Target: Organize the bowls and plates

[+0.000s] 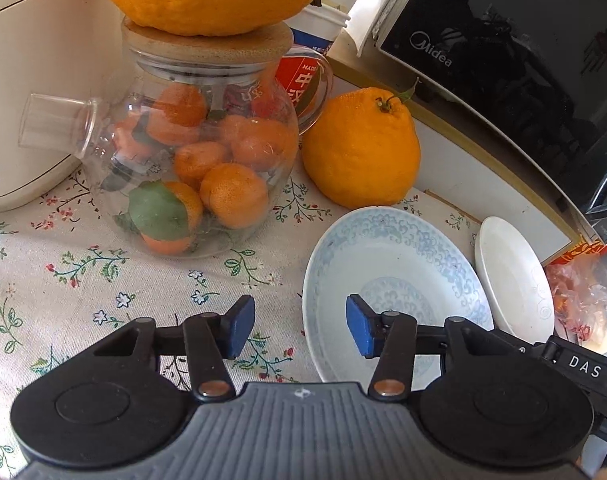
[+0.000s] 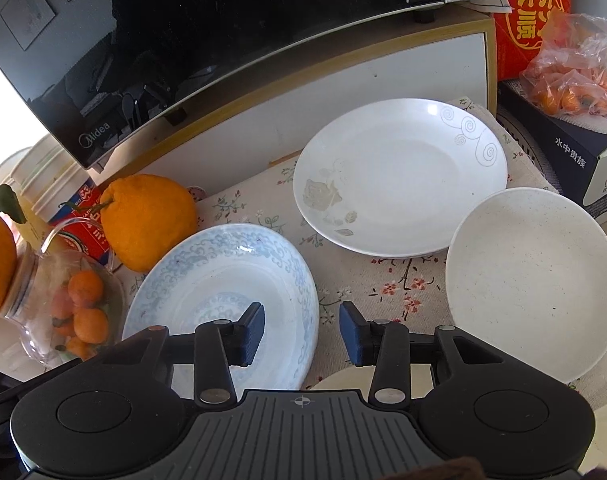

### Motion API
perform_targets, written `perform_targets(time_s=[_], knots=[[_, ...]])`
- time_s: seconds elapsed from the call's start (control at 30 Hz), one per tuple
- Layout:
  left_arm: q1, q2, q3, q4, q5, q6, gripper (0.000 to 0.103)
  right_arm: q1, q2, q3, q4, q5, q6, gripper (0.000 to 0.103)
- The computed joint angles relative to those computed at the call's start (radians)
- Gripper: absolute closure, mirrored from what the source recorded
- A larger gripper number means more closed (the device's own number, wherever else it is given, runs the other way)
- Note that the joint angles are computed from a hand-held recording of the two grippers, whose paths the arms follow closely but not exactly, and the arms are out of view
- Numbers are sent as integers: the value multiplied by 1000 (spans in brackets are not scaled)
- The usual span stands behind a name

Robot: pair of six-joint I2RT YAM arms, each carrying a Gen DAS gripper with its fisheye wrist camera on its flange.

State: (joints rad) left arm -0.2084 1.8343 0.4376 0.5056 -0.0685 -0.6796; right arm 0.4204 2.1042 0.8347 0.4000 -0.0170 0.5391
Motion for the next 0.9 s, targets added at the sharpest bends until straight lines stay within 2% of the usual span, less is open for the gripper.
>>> perform_targets(time_s=[0.23, 0.4, 0.57, 0.63, 0.7, 0.9], knots=[[-3, 76, 29, 36, 4, 10, 65, 13, 62, 64, -41, 31, -30, 74], [-15, 106, 48, 55, -9, 30, 66, 25, 84, 84, -47, 62, -55, 76], [-27, 145, 75, 61, -7, 44, 77, 36, 98, 94, -42, 78, -74, 78], [-34, 160, 83, 69, -7, 52, 82, 39, 101, 98, -41, 77, -76, 79], [-43, 167, 87, 71, -17, 55, 82, 40, 98, 100, -46, 54, -78, 82], [-48, 169, 89, 68, -35, 55, 85, 34, 96, 90, -38, 45, -60, 84]])
